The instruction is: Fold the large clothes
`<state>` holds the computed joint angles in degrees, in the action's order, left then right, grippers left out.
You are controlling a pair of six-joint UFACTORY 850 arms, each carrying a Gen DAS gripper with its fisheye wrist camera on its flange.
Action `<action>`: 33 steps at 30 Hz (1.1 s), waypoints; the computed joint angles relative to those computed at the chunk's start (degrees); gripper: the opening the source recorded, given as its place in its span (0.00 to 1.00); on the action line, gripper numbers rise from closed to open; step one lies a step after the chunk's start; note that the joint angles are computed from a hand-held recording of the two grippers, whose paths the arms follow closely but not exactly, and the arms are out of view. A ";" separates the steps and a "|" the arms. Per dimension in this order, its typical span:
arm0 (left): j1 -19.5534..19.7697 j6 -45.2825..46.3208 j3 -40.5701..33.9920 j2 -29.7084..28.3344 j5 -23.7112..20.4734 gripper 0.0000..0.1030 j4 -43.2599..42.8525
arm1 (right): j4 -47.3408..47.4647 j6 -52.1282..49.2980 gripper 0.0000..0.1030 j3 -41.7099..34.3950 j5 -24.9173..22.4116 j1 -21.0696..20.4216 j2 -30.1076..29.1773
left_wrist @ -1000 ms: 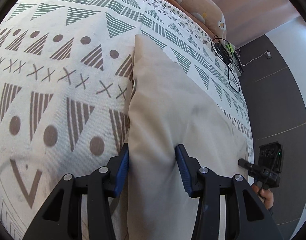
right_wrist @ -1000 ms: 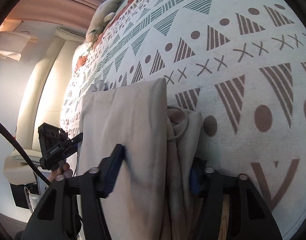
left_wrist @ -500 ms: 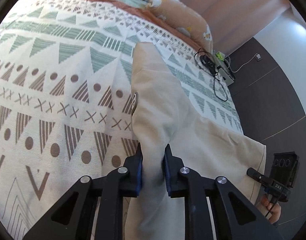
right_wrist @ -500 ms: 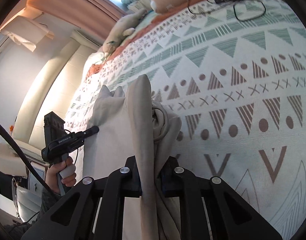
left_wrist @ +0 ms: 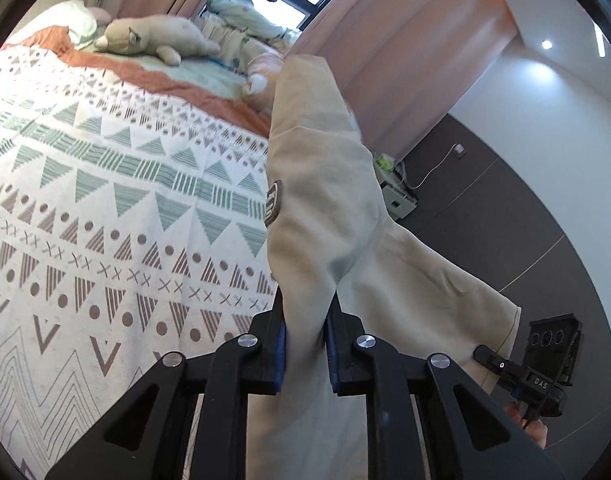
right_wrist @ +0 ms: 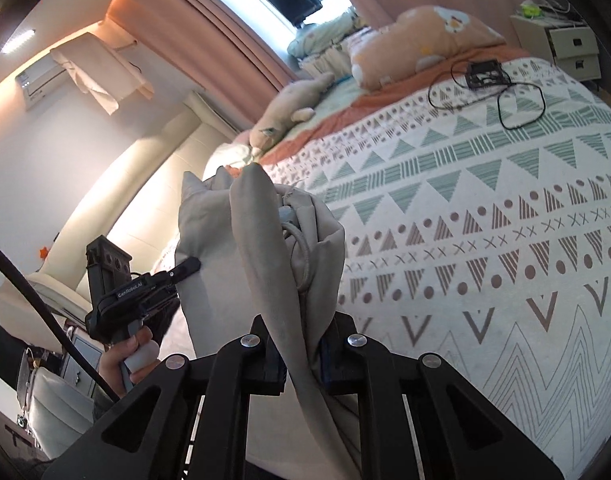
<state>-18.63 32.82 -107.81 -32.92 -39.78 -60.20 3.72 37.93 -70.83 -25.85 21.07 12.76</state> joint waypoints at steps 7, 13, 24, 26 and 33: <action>1.52 5.62 4.47 6.59 1.37 0.16 -6.28 | -13.77 13.42 0.09 -1.61 0.10 5.35 1.90; 3.83 8.76 5.48 10.13 1.19 0.16 -9.71 | -22.64 22.95 0.09 -4.82 2.02 8.10 -0.11; 10.08 9.41 5.34 13.51 0.35 0.15 -9.58 | -49.24 51.07 0.09 -12.50 2.66 15.10 -9.43; 11.71 9.88 5.55 13.97 0.17 0.15 -9.85 | -53.77 55.26 0.09 -15.04 1.93 16.79 -12.30; 17.92 11.04 5.50 15.18 0.28 0.15 -9.67 | -62.53 63.31 0.09 -25.10 1.03 20.46 -23.23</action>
<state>-0.71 43.87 -102.32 -17.74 -39.50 -69.87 -58.81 101.24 -95.94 -24.81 41.53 -10.47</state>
